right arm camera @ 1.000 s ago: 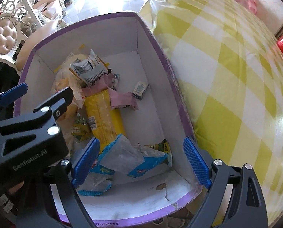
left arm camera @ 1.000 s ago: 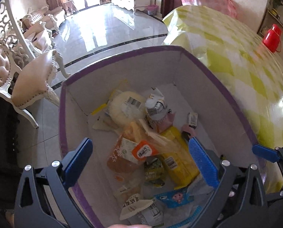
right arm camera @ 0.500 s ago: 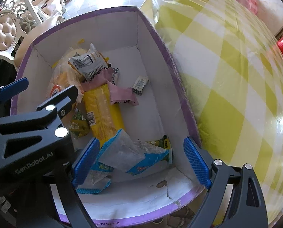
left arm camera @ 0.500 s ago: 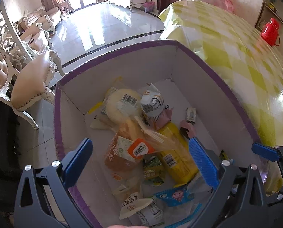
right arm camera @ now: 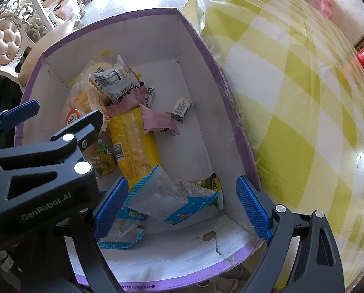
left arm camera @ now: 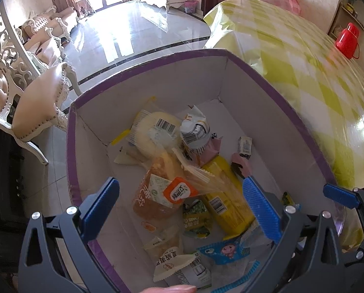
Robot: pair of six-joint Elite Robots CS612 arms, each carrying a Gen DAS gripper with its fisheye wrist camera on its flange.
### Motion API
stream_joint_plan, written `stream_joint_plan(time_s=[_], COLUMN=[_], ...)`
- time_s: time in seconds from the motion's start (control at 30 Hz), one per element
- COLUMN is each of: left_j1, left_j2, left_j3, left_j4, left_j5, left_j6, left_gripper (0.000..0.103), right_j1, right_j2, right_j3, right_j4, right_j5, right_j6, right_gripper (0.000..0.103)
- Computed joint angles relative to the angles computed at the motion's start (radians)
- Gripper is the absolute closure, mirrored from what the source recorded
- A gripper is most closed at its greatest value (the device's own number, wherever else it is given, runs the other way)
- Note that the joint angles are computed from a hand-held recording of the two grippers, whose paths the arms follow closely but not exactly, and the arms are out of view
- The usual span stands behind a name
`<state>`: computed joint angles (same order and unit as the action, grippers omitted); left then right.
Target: Organize snacks
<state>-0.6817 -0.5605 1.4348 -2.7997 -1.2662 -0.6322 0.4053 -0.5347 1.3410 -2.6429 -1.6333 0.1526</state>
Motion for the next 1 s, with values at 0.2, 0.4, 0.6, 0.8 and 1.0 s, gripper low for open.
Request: stream_joint_plan(time_s=[0.2,0.4,0.6,0.8,1.0], left_j1=[0.002,0.002,0.004,0.004,0.002], left_j2=[-0.001,0.000,-0.003,-0.003,-0.003], left_j3=[0.003,0.003,0.005,0.006,0.005], left_j4=[-0.007,-0.007,-0.005,-0.002,0.001], left_j5=[-0.005,-0.004,-0.008,-0.007,-0.004], left_j6=[-0.001,-0.001,0.002,0.002,0.003], left_gripper=[0.002,0.002,0.002,0.002,0.002], right_j1=[0.001,0.002,0.002,0.002,0.001], right_j2=[0.000,0.000,0.001,0.001,0.000], right_j3=[0.000,-0.002,-0.002,-0.003,-0.003], right_j4=[0.000,0.001,0.000,0.003,0.003], right_j5=[-0.001,-0.001,0.000,0.001,0.001], right_j6=[0.000,0.000,0.000,-0.001,-0.001], right_gripper=[0.016,0.016,0.016,0.016,0.016])
